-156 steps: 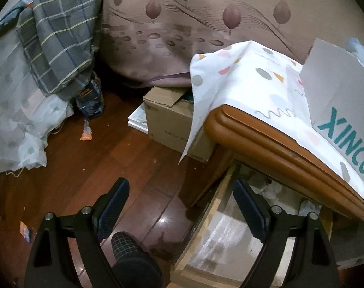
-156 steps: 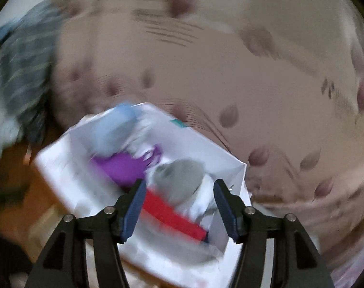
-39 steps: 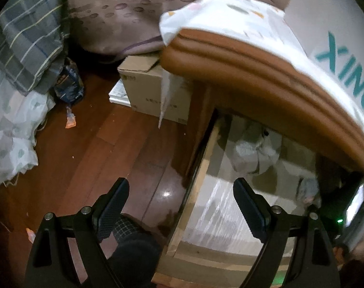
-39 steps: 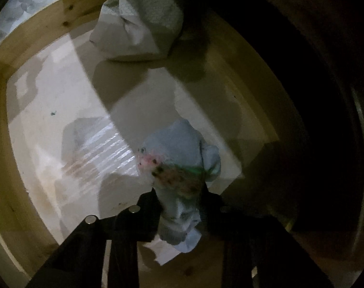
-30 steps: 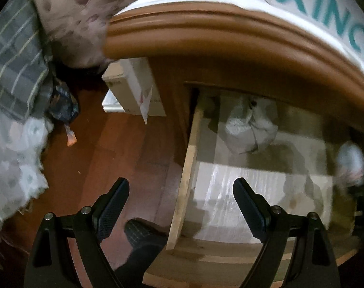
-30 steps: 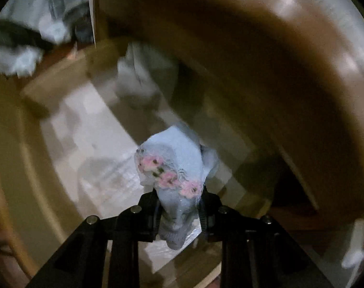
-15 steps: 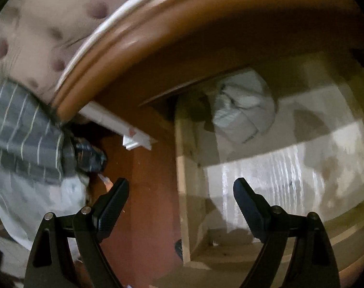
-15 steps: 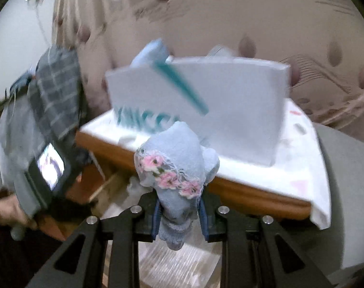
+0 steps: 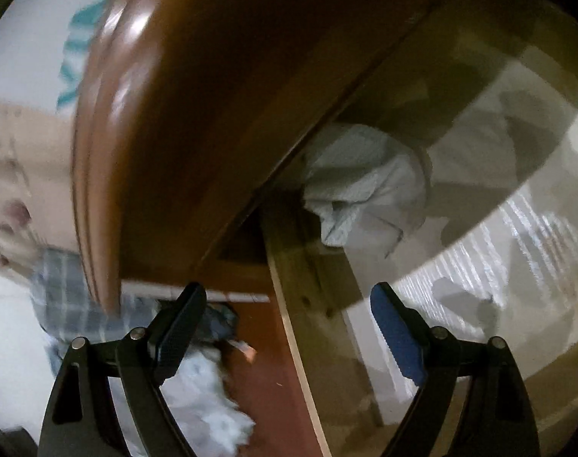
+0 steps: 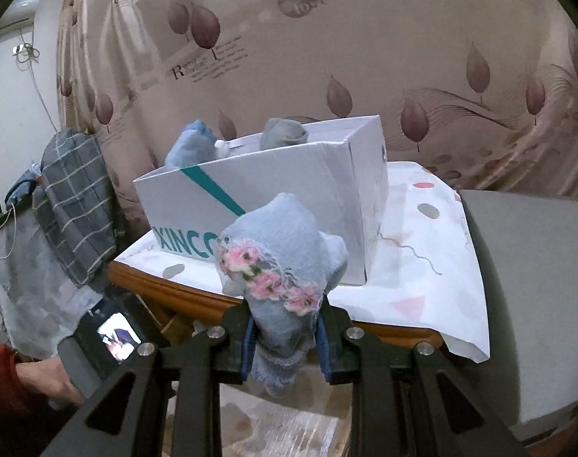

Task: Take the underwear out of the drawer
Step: 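Lower the left tool onto the white patterned garment while the right tool holds the floral sock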

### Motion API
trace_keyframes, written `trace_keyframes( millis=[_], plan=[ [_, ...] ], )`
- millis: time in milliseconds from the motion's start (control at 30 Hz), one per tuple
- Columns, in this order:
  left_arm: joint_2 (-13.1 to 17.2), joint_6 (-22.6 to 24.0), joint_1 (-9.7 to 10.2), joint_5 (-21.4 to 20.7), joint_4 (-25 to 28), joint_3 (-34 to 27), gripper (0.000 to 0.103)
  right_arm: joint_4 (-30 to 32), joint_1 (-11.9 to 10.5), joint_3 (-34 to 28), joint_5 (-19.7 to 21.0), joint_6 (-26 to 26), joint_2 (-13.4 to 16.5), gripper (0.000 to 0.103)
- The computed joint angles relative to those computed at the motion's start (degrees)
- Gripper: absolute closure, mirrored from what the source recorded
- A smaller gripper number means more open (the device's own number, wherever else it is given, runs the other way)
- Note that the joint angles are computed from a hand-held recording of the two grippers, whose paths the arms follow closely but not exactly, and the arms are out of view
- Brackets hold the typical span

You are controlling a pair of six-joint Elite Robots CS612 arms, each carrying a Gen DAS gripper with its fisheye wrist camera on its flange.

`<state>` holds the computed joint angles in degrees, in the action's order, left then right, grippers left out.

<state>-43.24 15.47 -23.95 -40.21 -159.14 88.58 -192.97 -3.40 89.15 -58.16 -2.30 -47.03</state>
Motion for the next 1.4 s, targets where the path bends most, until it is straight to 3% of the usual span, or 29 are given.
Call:
trace_keyframes(
  millis=[100, 400, 500, 600, 767, 1100, 1233, 1400],
  plan=[
    [0.75, 1.7, -0.05, -0.75, 0.92, -0.9, 0.032, 0.33, -0.07, -0.15, 0.56, 0.33, 0.08, 0.077],
    [2.67, 1.3, 1.38, -8.93, 11.24, -6.12, 0.031, 0.75, -0.26, -0.06, 1.66, 0.69, -0.02, 0.077],
    [3.29, 0.87, 1.98, -11.22, 12.82, -7.39, 0.032, 1.01, -0.52, -0.13, 1.82, 0.25, -0.08, 0.077],
    [4.02, 2.38, 2.36, -11.51, 12.35, -8.22, 0.04, 1.5, -0.87, -0.38, 2.48, 0.23, 0.0, 0.077],
    [5.66, 13.55, 2.3, -7.82, 3.0, -7.55, 0.041, 1.35, -1.25, -0.69, 3.6, 1.14, 0.2, 0.077],
    [6.04, 20.11, 2.51, -8.45, -2.44, -5.94, 0.027, 1.75, -2.0, -0.96, 5.73, 3.9, 0.21, 0.077],
    [6.66, 22.03, 1.93, -6.15, -2.12, -6.06, 0.02, 2.59, -1.74, -1.0, 5.77, 2.7, 0.14, 0.077],
    [7.23, 26.69, 1.38, -5.4, -6.92, -4.96, 0.018, 3.7, -1.5, -1.19, 6.14, 1.56, 0.2, 0.077]
  ],
)
